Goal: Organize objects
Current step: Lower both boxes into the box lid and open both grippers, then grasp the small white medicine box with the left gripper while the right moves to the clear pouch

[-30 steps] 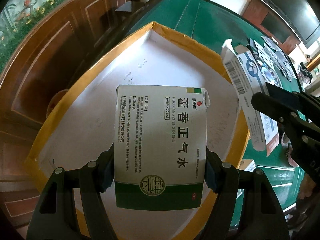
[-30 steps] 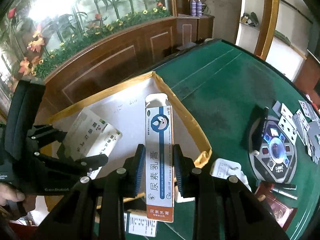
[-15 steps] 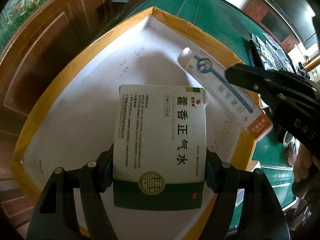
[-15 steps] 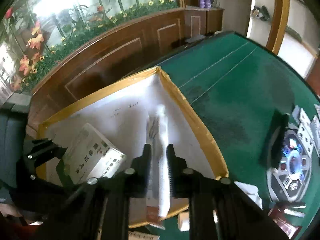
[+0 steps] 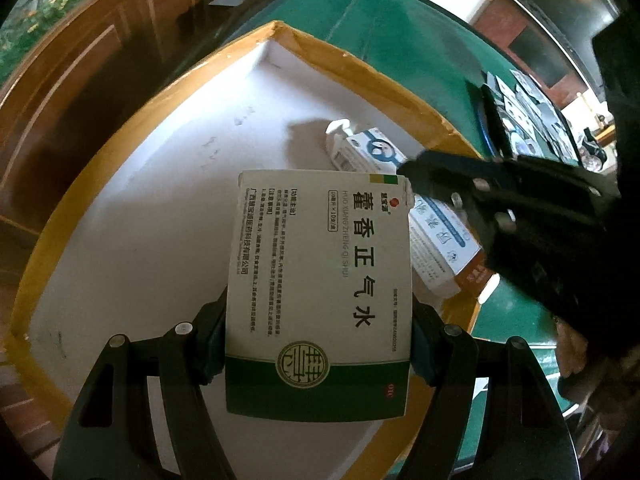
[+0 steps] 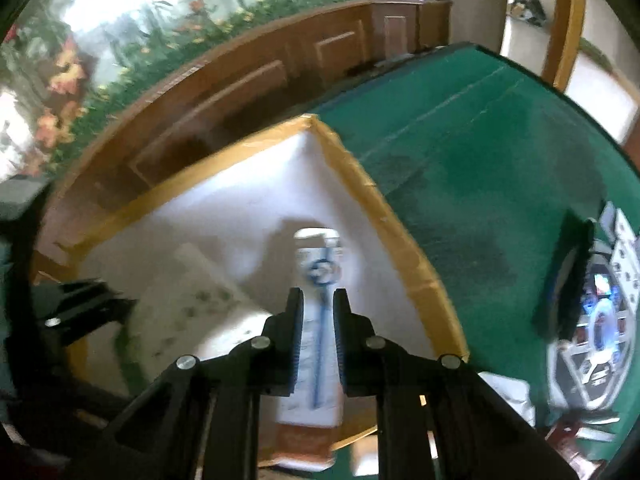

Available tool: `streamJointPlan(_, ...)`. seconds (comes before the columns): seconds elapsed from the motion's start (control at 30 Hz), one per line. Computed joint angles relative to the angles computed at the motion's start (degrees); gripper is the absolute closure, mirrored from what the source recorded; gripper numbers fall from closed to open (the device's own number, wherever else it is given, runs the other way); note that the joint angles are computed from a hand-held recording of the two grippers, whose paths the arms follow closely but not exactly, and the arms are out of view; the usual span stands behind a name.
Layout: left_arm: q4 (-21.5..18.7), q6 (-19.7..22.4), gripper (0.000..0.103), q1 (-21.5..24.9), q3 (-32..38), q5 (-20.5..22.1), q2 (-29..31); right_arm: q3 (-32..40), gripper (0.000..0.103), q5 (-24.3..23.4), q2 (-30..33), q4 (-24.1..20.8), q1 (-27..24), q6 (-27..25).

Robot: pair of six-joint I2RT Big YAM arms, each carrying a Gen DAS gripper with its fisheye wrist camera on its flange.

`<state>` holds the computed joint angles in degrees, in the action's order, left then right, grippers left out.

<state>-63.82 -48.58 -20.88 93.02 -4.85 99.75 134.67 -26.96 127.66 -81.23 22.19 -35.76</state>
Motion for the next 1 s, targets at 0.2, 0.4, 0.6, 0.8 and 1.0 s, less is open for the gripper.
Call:
streamJointPlan(0.2, -0.8, -1.7, 0.031, 0.7, -1.5, 0.1, -0.9, -5.2, 0.079, 4.1, -2.3, 1.3, 0.9, -2.7)
streamJointPlan(0.4, -0.1, -2.8, 0.031, 0.0, -2.5, 1.0, -1.3, -5.0, 0.079, 8.5, -1.4, 5.5, 1.5, -1.8)
streamJointPlan(0.6, 0.6, -2.6, 0.030, -0.3, -1.8, 1.7, -0.7, -1.6, 0.079, 6.2, -0.3, 4.5, 0.3, 3.9)
streamJointPlan(0.8, 0.2, -2.8, 0.024, 0.0, 0.6, 2.1, 1.1, -7.2, 0.070, 3.3, -5.0, 6.3, -1.9, 4.5)
streamJointPlan(1.0, -1.2, -1.9, 0.023, -0.4, 2.4, 0.4, 1.9, -15.1, 0.046, -0.3, -10.9, 9.7, -5.8, 7.1)
